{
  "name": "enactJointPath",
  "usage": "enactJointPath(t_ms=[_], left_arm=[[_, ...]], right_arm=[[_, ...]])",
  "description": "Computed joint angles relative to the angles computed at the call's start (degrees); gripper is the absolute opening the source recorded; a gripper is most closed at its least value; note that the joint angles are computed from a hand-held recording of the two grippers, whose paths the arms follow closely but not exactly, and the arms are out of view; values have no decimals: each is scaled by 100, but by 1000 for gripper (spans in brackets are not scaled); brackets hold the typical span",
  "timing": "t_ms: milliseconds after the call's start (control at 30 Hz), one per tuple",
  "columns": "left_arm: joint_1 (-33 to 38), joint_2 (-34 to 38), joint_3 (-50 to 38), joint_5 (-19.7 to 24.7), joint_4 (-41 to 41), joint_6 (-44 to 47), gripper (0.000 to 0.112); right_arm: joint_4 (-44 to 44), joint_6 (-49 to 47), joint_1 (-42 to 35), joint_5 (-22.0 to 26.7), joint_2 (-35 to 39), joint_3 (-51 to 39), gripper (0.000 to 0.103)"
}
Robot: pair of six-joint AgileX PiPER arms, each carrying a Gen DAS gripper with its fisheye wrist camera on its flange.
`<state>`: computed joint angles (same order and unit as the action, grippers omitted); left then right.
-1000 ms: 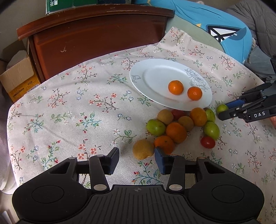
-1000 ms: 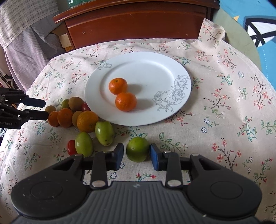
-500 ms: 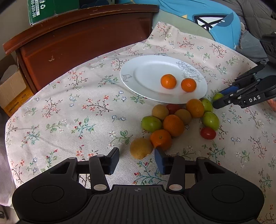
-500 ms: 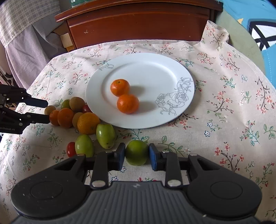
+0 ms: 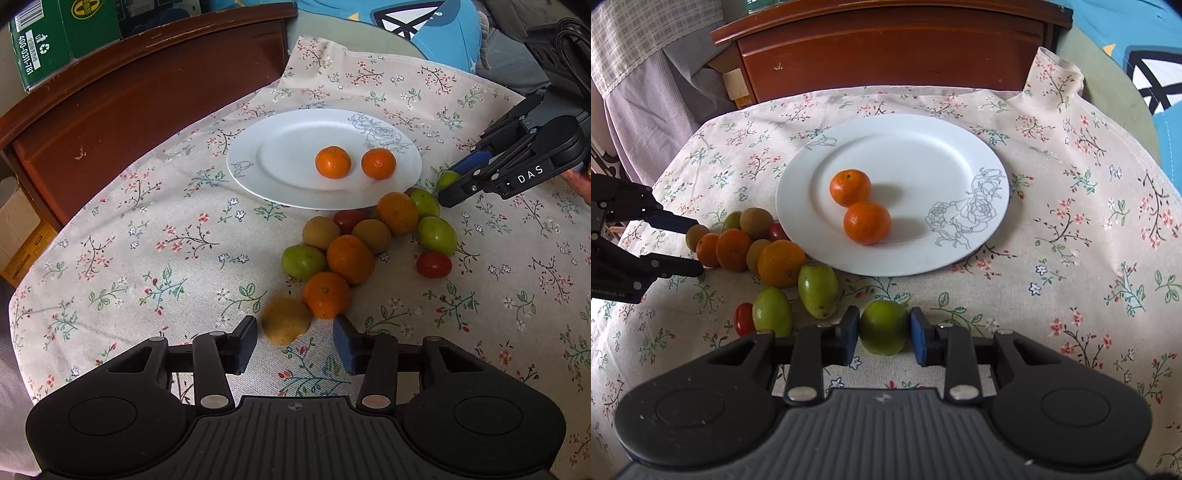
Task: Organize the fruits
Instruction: 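Close the left gripper on a brown round fruit while the right gripper holds the green fruit, then carry both fruits over the plate and open both grippers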
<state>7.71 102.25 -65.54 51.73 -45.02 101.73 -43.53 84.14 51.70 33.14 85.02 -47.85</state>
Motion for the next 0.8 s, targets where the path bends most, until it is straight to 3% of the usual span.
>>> enactJointPath(t_ms=[167, 300, 533, 800], left_arm=[[2, 16, 19, 70, -54, 98, 40], [56, -43, 37, 159, 2, 96, 25], [150, -382, 369, 78, -245, 333, 25], [557, -1210, 686, 878, -1392, 294, 25]], right_arm=[[23, -45, 19, -10, 28, -36, 29], [-15, -9, 27, 23, 11, -52, 29], [-218, 98, 158, 109, -53, -129, 29], [-1047, 750, 385, 266, -491, -132, 29]])
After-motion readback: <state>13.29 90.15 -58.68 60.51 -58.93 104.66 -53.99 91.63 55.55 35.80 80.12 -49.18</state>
